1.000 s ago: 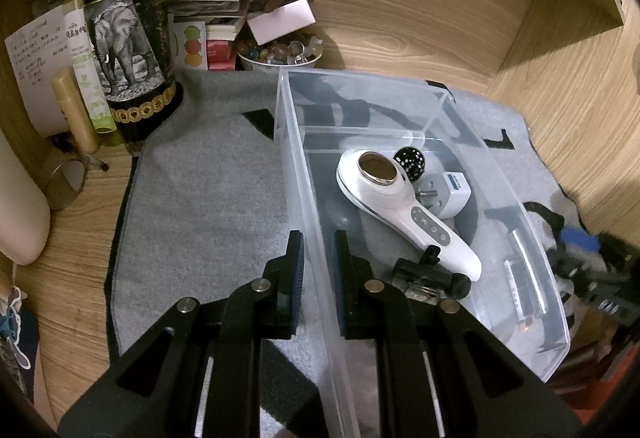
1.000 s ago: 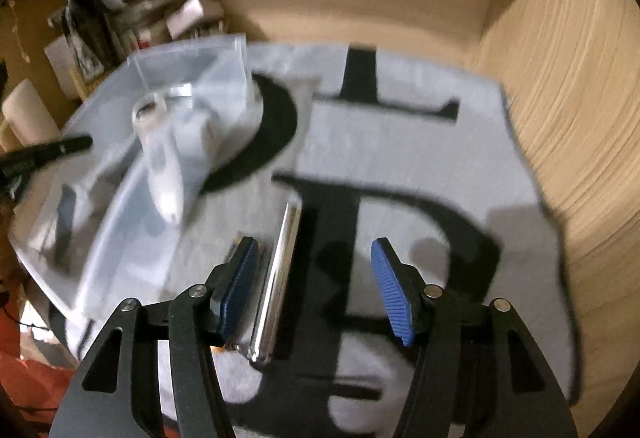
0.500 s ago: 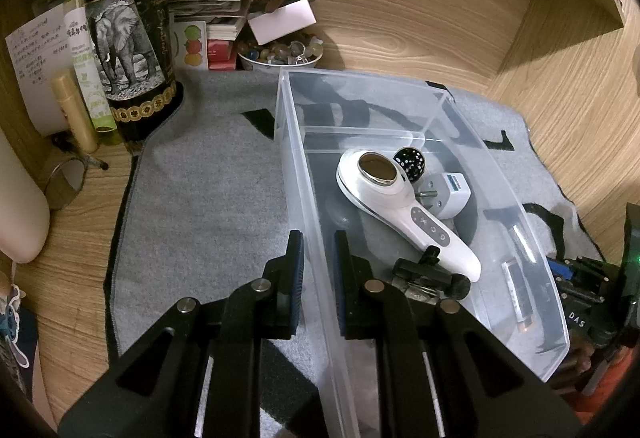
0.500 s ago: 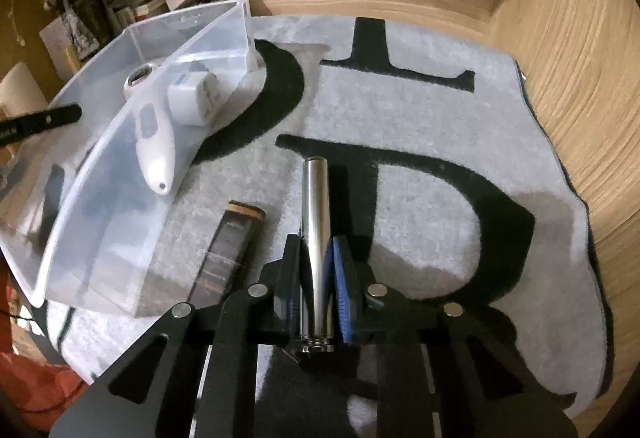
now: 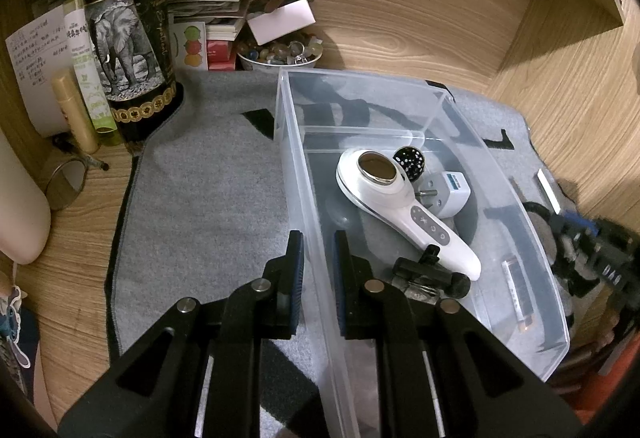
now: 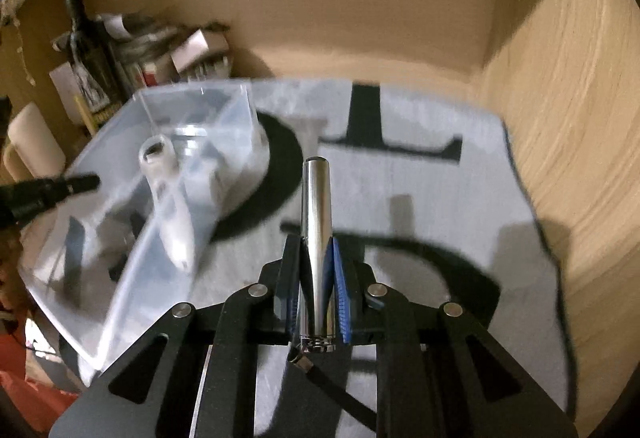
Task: Organize rigid objects
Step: 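Carry the silver cylinder into the box and lay it on the device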
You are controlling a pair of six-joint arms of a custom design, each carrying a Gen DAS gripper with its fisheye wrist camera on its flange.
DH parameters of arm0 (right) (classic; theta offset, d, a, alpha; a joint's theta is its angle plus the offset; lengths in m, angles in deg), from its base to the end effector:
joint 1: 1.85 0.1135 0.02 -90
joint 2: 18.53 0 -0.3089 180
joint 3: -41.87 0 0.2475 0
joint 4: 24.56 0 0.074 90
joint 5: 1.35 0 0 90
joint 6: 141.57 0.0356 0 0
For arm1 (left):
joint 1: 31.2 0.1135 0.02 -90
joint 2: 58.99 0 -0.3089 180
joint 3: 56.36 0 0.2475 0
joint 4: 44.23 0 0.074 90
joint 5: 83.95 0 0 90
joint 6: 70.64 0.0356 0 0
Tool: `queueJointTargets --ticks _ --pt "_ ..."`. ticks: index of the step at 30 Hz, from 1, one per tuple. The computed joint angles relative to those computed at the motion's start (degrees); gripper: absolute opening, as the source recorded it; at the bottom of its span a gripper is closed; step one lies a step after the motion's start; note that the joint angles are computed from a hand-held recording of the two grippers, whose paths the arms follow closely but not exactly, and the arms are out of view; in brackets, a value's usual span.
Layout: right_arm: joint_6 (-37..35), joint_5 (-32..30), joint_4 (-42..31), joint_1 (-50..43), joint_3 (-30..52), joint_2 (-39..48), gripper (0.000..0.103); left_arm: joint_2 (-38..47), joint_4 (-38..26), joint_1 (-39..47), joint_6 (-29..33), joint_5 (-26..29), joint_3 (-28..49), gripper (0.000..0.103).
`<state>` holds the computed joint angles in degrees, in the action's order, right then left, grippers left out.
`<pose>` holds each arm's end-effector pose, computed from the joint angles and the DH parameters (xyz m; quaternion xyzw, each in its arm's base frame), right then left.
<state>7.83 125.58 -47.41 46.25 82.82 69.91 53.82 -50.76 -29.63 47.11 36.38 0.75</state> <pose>0.1584 0.1445 0.1434 0.1458 0.9247 -0.0539 0.3474 0.3284 -0.0090 0.1011 0.2734 0.8984 -0.1871 0.2883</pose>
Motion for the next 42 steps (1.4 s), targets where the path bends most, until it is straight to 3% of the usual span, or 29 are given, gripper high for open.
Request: queueJointTargets --ticks 11,18,28,42 --pt "-13.0 6.8 -3.3 -0.8 8.1 -5.0 0.014 -0.4 -0.1 0.1 0.1 0.0 -0.2 0.012" --pt "-23.5 7.4 1.2 -0.5 13.4 -2.6 0.014 -0.5 -0.5 0.1 -0.1 0.1 -0.1 0.012" --pt "-31.3 0.5 7.8 -1.2 17.5 4.9 0.014 -0.7 -0.5 0.2 0.2 -0.1 -0.2 0.012" --pt "-30.7 -12.6 8.5 -6.2 19.4 17.5 0.014 -0.6 -0.3 0.2 0.1 -0.1 -0.3 0.012"
